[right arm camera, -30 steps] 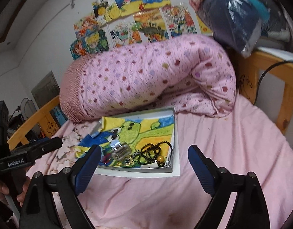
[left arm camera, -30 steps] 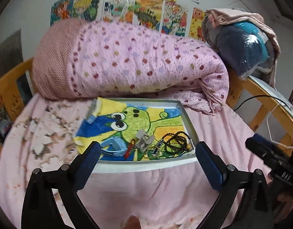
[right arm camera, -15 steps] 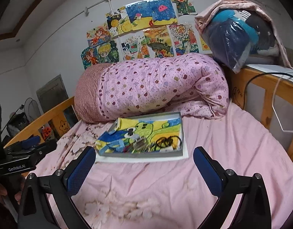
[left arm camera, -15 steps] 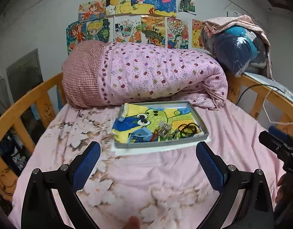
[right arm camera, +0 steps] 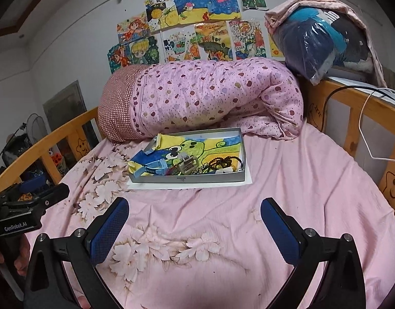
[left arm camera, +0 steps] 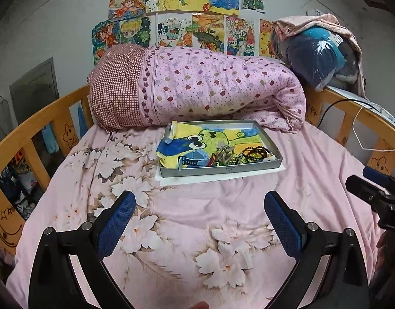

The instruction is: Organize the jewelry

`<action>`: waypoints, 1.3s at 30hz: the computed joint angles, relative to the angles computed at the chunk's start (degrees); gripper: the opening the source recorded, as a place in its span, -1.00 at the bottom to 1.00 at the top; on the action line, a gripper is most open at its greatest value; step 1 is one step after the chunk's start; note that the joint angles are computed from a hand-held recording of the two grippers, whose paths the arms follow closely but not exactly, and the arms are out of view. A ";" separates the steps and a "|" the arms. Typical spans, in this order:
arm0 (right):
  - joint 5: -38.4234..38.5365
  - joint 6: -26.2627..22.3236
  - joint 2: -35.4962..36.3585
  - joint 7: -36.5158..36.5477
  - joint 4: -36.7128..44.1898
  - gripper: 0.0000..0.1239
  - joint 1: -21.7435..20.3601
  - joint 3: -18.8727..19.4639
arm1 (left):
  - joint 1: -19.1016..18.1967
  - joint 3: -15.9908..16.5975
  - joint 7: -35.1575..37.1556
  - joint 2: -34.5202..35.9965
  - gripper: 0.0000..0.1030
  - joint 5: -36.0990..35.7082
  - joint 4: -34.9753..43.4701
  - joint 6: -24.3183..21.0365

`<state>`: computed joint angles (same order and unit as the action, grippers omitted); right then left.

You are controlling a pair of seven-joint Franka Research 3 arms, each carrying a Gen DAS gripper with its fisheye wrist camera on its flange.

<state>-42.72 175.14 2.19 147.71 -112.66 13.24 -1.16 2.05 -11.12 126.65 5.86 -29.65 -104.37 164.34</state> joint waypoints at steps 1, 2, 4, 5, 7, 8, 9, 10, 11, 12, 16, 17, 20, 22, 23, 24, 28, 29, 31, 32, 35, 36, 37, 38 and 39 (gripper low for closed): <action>-0.03 -0.02 0.00 0.09 -0.03 0.66 0.01 -0.02 | 0.05 -0.04 0.18 0.04 0.90 -0.17 0.00 -0.14; -0.06 -0.11 0.01 0.13 -0.02 0.66 0.04 0.00 | 0.09 -0.06 0.28 0.12 0.90 -0.31 0.03 -0.24; 0.33 -0.10 0.01 -0.40 -0.10 0.66 0.00 0.07 | 0.25 -0.06 0.59 0.29 0.90 -0.68 0.11 -0.46; 0.81 -0.06 0.19 -0.89 -0.01 0.66 -0.05 0.09 | 0.26 -0.01 0.37 0.46 0.90 -0.49 0.24 -0.53; 1.60 0.00 0.34 -1.64 -0.07 0.66 0.06 0.05 | 0.41 0.00 0.13 0.71 0.90 -0.42 0.49 -0.74; 2.14 0.02 0.40 -2.17 -0.12 0.66 0.12 0.04 | 0.54 -0.05 0.16 0.79 0.90 -0.52 0.57 -0.87; 2.37 0.03 0.49 -2.41 -0.11 0.66 0.20 -0.03 | 0.59 -0.03 -0.08 0.89 0.90 -0.40 0.66 -0.94; 2.66 0.05 0.52 -2.70 -0.17 0.66 0.29 -0.10 | 0.59 0.02 -0.52 1.01 0.90 -0.02 0.75 -0.92; 2.95 0.13 0.54 -2.95 -0.25 0.66 0.37 -0.16 | 0.65 0.01 -0.74 1.11 0.90 0.18 0.84 -0.92; 3.20 0.14 0.59 -3.15 -0.22 0.66 0.46 -0.21 | 0.73 -0.04 -0.86 1.15 0.90 0.30 0.83 -0.92; 4.01 0.16 0.61 -3.78 -0.30 0.66 0.73 -0.38 | 0.90 -0.14 -1.46 1.28 0.90 1.12 0.79 -0.94; 4.18 0.12 0.61 -3.91 -0.32 0.66 0.79 -0.41 | 0.90 -0.14 -1.64 1.29 0.90 1.42 0.75 -0.91; 4.23 0.11 0.59 -3.95 -0.31 0.66 0.87 -0.50 | 1.00 -0.23 -1.93 1.44 0.90 1.87 0.89 -1.03; 4.20 -0.04 0.59 -3.94 -0.28 0.66 0.94 -0.52 | 1.00 -0.22 -2.34 1.50 0.90 2.29 0.93 -1.09; 4.23 -0.04 0.63 -3.93 -0.31 0.66 0.97 -0.51 | 0.94 -0.12 -2.89 1.61 0.90 2.85 1.03 -1.16; 4.24 0.00 0.64 -3.91 -0.40 0.66 1.01 -0.51 | 0.99 -0.11 -3.13 1.64 0.90 3.07 1.00 -1.14; 4.12 -0.28 0.55 -3.75 -0.44 0.66 1.08 -0.50 | 0.83 0.10 -5.09 1.71 0.90 5.30 0.72 -0.77; 4.43 -0.27 0.56 -4.01 -0.44 0.66 1.03 -0.44 | 0.77 0.14 -5.52 1.68 0.90 5.95 0.51 -0.39; 3.77 -0.23 0.60 -3.26 -0.65 0.66 1.14 -0.53 | 1.03 -0.10 -5.39 1.70 0.90 5.89 0.42 -0.27; 3.56 -0.17 0.60 -2.99 -0.79 0.66 1.16 -0.55 | 1.39 -0.50 -4.26 1.72 0.90 4.86 0.53 -0.50; 3.82 -0.15 0.80 -3.24 -0.81 0.66 1.19 -0.57 | 1.41 -0.64 -3.53 1.71 0.90 4.47 0.32 0.02; 4.08 -0.20 0.82 -3.47 -0.86 0.66 1.22 -0.54 | 1.45 -0.71 -3.45 1.67 0.90 4.24 0.32 -0.10; 4.05 -0.27 0.75 -3.37 -1.04 0.66 1.32 -0.54 | 1.41 -0.65 -3.70 1.68 0.90 4.32 0.29 -0.10; 4.41 -0.34 0.72 -3.68 -1.13 0.66 1.31 -0.48 | 1.26 -0.45 -4.36 1.72 0.90 4.88 0.26 -0.05; 4.92 -0.47 0.68 -4.14 -1.19 0.66 1.28 -0.39 | 1.23 -0.35 -4.73 1.80 0.90 5.26 0.38 -0.15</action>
